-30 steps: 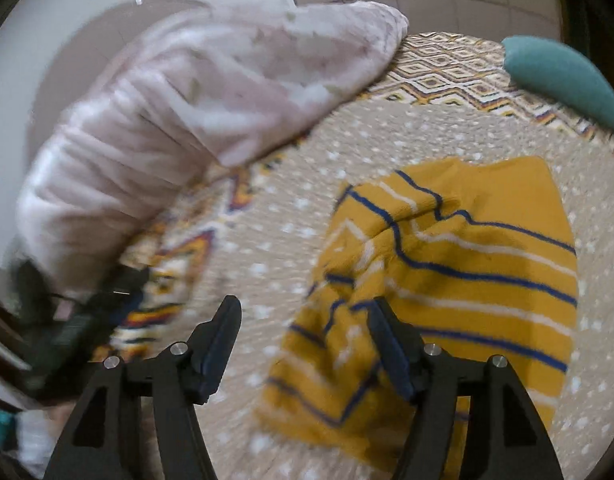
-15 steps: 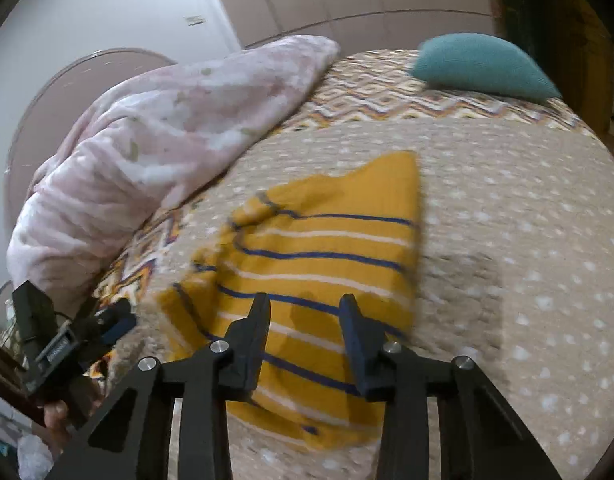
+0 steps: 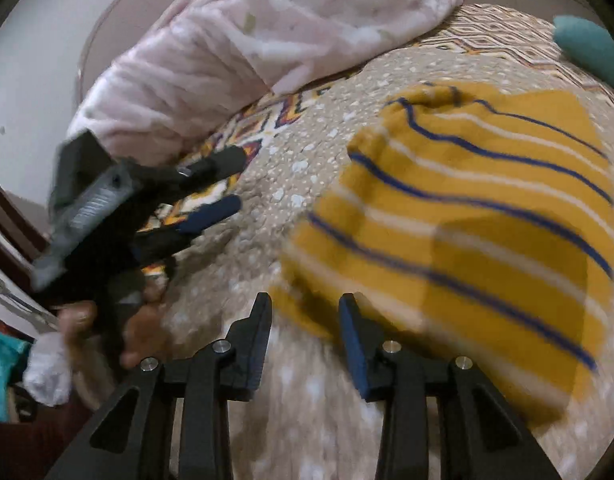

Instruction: Fold small clothes

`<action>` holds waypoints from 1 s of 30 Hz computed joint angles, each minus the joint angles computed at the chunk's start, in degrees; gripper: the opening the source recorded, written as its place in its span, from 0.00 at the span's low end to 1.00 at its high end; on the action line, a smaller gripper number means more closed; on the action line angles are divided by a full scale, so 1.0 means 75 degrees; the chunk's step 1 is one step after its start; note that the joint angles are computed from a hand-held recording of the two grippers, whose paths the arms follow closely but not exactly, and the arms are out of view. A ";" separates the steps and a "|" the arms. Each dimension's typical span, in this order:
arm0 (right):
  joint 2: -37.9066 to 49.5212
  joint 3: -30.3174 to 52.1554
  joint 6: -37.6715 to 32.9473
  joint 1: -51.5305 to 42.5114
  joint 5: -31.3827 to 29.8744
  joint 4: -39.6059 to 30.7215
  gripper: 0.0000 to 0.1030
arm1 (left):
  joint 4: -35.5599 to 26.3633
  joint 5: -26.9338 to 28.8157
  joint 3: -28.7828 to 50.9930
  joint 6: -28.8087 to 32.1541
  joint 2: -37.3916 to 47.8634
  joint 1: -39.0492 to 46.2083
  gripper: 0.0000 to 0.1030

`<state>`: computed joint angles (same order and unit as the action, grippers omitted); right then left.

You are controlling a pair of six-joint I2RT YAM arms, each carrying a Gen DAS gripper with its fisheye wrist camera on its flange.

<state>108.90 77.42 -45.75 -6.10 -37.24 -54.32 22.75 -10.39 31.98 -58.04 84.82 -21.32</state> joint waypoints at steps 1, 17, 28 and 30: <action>-0.0011 0.0186 -0.0138 -0.0277 -0.0133 -0.0250 0.38 | -0.0095 -0.0051 0.0212 0.0127 0.0163 -0.0104 0.78; 0.0982 0.2674 0.2107 0.0120 0.0897 0.0993 0.41 | -0.0703 0.0286 0.1561 0.0585 0.1669 -0.0601 0.23; 0.4524 0.6813 0.2081 0.2314 0.4293 -0.0144 0.29 | -0.0415 0.0463 0.1578 0.0452 0.1983 -0.0497 0.23; 0.4685 0.7424 0.2160 0.2430 0.4539 -0.0447 0.29 | -0.0340 0.0511 0.1530 0.0419 0.1981 -0.0489 0.24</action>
<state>144.04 133.10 -29.55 12.13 -3.20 -57.67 20.20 -6.55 43.45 -54.90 99.68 -24.98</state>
